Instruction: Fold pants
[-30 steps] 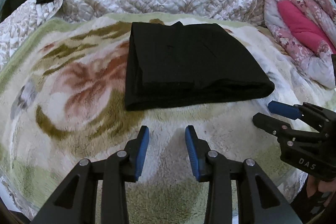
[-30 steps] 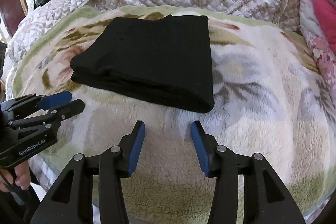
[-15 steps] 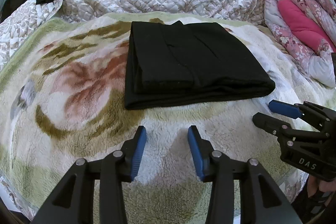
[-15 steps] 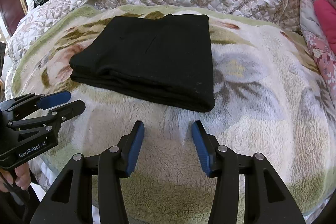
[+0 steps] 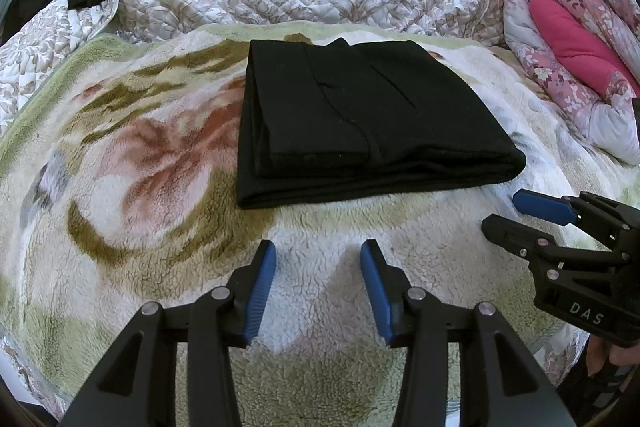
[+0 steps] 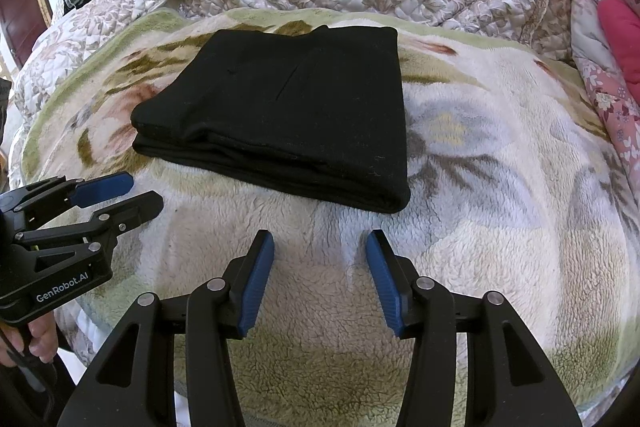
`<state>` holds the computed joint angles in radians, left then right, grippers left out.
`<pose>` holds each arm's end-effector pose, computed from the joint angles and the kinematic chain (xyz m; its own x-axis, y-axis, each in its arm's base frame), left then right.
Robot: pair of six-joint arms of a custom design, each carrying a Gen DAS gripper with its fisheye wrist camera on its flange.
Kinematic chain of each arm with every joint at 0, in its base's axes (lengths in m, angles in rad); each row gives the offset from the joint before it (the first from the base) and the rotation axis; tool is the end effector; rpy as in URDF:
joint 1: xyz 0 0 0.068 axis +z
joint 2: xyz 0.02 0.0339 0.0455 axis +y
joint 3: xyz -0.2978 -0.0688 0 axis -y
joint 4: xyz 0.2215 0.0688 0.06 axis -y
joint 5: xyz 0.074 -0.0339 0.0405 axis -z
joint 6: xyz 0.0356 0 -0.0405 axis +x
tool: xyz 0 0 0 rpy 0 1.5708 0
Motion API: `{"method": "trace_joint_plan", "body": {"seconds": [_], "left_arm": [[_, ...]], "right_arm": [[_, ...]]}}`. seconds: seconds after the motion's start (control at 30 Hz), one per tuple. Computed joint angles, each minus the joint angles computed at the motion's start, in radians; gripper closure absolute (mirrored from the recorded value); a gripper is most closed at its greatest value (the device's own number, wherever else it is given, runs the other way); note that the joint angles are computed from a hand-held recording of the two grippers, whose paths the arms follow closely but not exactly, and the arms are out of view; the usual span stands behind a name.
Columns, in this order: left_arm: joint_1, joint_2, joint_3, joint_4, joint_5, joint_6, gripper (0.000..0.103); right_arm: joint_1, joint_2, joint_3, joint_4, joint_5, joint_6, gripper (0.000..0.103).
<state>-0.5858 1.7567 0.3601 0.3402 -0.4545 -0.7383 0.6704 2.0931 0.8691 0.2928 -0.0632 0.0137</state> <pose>0.1959 -0.1112 0.1061 -0.7497 -0.2283 -0.6211 -0.2540 0.9660 -0.0485 0.2851 0.2289 0.0958 -0.6375 -0.4881 -0.5961 -0.6409 0.7653 0.0588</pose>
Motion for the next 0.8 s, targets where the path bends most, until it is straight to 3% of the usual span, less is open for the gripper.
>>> {"method": "trace_joint_plan", "body": {"seconds": [0.8], "left_arm": [[-0.002, 0.01, 0.008, -0.005, -0.003, 0.002, 0.053]], "right_arm": [[0.0, 0.0, 0.0, 0.0, 0.001, -0.002, 0.053]]}}
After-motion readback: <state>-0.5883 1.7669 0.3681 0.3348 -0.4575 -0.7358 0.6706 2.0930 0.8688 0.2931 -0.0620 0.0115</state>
